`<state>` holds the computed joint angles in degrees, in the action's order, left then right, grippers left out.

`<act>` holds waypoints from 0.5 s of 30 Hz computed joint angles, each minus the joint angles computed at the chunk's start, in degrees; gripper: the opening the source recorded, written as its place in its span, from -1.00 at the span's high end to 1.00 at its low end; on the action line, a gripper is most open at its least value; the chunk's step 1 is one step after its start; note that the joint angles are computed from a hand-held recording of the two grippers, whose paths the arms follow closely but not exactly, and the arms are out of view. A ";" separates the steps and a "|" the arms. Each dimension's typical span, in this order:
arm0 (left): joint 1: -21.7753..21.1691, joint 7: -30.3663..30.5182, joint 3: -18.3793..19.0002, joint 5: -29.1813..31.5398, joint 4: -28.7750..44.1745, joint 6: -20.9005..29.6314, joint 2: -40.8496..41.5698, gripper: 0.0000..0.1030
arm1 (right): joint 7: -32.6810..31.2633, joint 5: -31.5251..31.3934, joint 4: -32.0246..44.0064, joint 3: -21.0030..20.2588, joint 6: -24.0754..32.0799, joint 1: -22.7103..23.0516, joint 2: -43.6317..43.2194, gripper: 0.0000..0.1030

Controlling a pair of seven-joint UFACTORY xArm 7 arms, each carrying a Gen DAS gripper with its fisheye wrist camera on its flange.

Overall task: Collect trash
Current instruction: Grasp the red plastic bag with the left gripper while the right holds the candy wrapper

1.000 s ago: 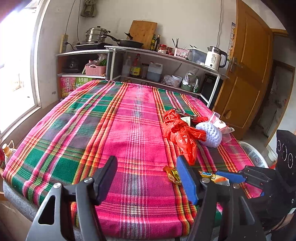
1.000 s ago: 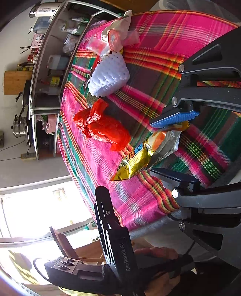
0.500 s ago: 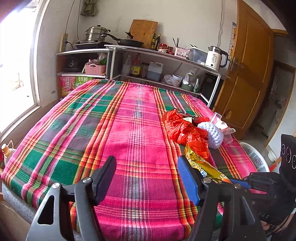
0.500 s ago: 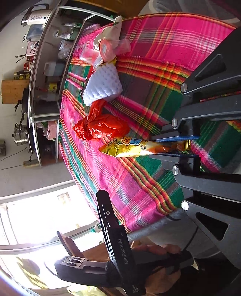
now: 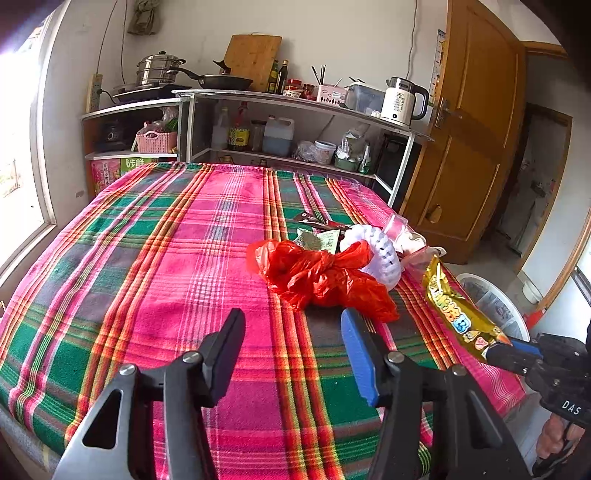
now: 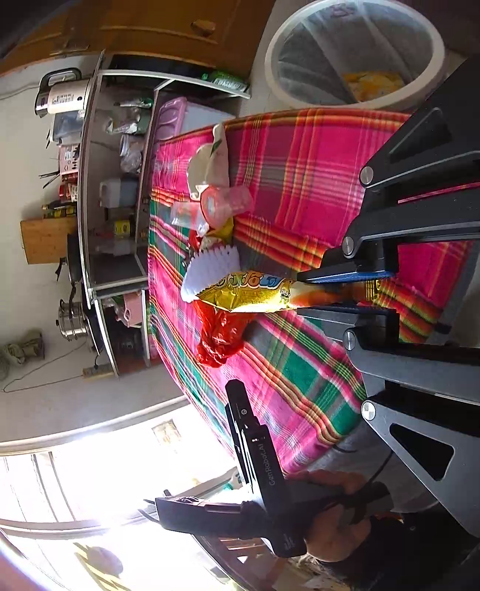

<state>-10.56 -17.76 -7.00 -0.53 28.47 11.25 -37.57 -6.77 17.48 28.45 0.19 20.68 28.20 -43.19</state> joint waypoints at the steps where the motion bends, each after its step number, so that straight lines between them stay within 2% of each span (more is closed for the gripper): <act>1: 0.26 -0.45 -0.47 0.01 0.44 -0.31 0.78 -0.08 | 0.24 -0.15 -0.06 0.03 0.06 -0.47 -0.29 0.80; 4: 1.75 -2.43 -2.41 0.77 1.72 -1.66 2.87 -0.08 | 0.68 -0.51 -0.93 -0.07 0.30 -1.38 -1.52 0.80; 6: -0.20 -2.48 -0.94 -0.28 2.87 -1.74 4.46 -0.15 | 0.97 -0.76 -1.00 -0.04 0.19 -1.77 -1.49 0.80; 7: -2.27 -1.92 0.77 -1.57 3.48 -1.68 5.33 -0.47 | 1.00 -0.83 -1.05 -0.19 0.07 -1.90 -1.43 0.80; 8: -3.30 -1.94 1.54 -2.58 4.01 -1.82 6.09 -0.59 | 1.05 -0.87 -1.19 -0.34 -0.10 -2.04 -1.41 0.80; 15: -1.28 -6.43 -1.07 -3.06 9.80 0.56 12.90 -0.62 | 1.39 -1.11 -2.46 -1.35 -0.35 -3.21 -2.67 0.80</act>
<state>-11.85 -24.19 -8.07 -3.58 38.27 11.81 -24.67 -5.38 16.36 25.99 -1.16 20.34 24.99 -45.85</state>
